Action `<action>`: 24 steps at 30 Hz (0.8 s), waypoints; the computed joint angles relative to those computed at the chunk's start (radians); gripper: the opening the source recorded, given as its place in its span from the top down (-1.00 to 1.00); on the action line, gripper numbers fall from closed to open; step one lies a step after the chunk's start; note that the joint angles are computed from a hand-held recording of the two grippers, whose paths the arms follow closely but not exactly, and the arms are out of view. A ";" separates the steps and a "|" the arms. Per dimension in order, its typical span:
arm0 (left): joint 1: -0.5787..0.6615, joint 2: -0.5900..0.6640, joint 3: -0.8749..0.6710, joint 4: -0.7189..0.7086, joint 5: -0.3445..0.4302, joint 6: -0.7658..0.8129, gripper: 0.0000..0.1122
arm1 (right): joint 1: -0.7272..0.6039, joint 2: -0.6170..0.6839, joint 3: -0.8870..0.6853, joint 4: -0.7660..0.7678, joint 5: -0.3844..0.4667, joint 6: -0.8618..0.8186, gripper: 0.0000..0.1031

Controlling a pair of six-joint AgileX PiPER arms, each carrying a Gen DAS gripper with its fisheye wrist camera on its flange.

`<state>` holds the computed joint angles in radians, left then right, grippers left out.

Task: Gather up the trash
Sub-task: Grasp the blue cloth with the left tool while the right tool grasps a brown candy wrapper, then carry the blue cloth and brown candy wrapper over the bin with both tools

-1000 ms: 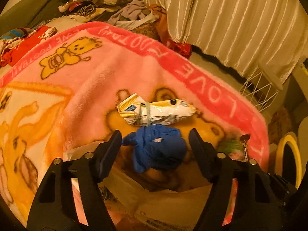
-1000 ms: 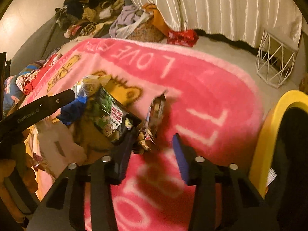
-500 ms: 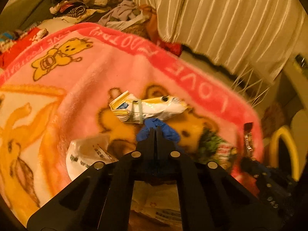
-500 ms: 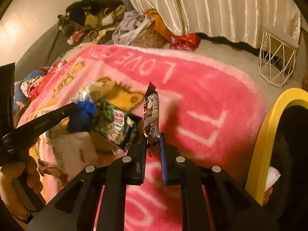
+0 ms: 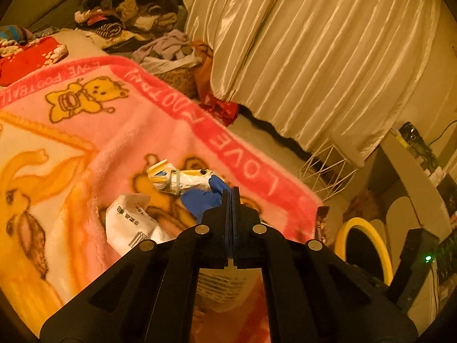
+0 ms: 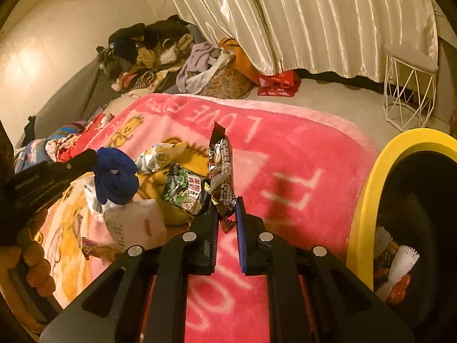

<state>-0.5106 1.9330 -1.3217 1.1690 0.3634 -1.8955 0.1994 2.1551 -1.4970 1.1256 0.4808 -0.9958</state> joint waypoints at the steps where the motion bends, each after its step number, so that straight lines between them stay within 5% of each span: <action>1: -0.007 -0.014 0.009 0.020 -0.001 -0.023 1.00 | 0.001 -0.008 0.014 0.015 -0.003 -0.020 0.78; 24: -0.177 -0.095 0.024 0.083 0.080 -0.085 1.00 | -0.033 -0.197 0.293 0.330 -0.024 -0.474 0.78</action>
